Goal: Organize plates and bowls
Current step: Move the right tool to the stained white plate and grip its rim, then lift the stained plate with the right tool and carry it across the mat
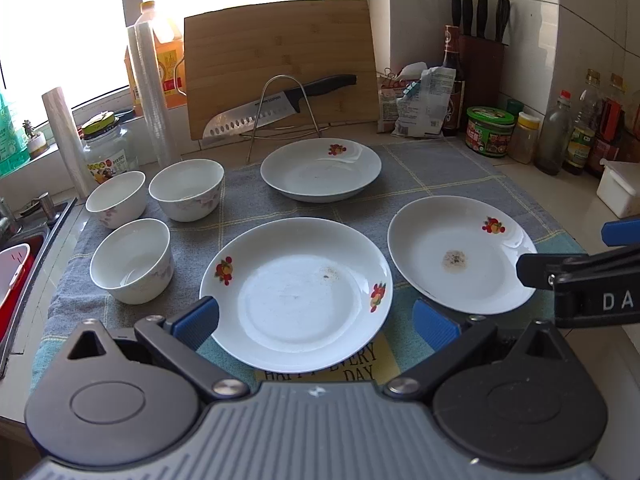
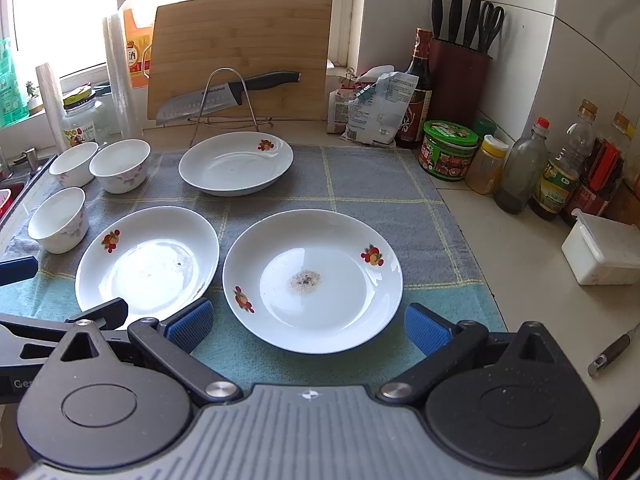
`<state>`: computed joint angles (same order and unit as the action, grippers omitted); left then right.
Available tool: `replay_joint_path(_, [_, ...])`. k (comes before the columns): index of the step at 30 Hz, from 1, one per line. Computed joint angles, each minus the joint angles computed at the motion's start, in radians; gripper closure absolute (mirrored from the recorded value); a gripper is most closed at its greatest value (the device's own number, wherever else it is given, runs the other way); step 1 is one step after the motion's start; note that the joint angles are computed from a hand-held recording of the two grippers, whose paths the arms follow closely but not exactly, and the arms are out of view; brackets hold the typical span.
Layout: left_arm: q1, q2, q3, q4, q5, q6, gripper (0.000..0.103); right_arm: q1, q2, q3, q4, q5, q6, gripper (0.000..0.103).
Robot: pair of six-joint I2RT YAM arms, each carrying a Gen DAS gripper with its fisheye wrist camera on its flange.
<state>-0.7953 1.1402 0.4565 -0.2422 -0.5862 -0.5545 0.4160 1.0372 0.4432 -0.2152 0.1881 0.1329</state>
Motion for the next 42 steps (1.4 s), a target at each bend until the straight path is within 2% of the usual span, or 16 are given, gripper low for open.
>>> replay_joint_path(4, [-0.025,0.051,0.009,0.048,-0.024,-0.011,0.001,-0.09,0.028,-0.006,0.051,-0.095,-0.07,0.0])
replay_joint_path(9, [-0.061,0.133,0.005,0.162,-0.049,-0.054,0.001,-0.228,0.108,0.017,0.118,-0.216,-0.181,0.0])
replay_joint_path(12, [-0.074,0.194,0.018,0.214,-0.027,-0.06,0.001,-0.314,0.171,0.041,0.169,-0.29,-0.243,0.0])
replay_joint_path(18, [-0.083,0.35,0.061,0.316,0.081,-0.025,0.001,-0.425,0.349,0.136,0.231,-0.376,-0.322,0.0])
replay_joint_path(23, [-0.128,0.533,0.154,0.331,0.061,0.013,0.001,-0.474,0.519,0.229,0.264,-0.418,-0.354,0.0])
replay_joint_path(31, [-0.118,0.74,0.254,0.43,0.11,0.057,0.001,-0.514,0.709,0.351,0.265,-0.48,-0.414,0.0])
replay_joint_path(36, [-0.086,0.783,0.263,0.508,0.154,0.033,0.001,-0.528,0.815,0.441,0.236,-0.54,-0.465,0.0])
replay_joint_path(39, [-0.088,0.809,0.262,0.563,0.134,0.048,0.001,-0.529,0.888,0.52,0.192,-0.571,-0.499,0.0])
replay_joint_path(42, [-0.088,0.814,0.267,0.568,0.132,0.053,0.0,-0.525,0.949,0.601,0.141,-0.613,-0.541,0.0])
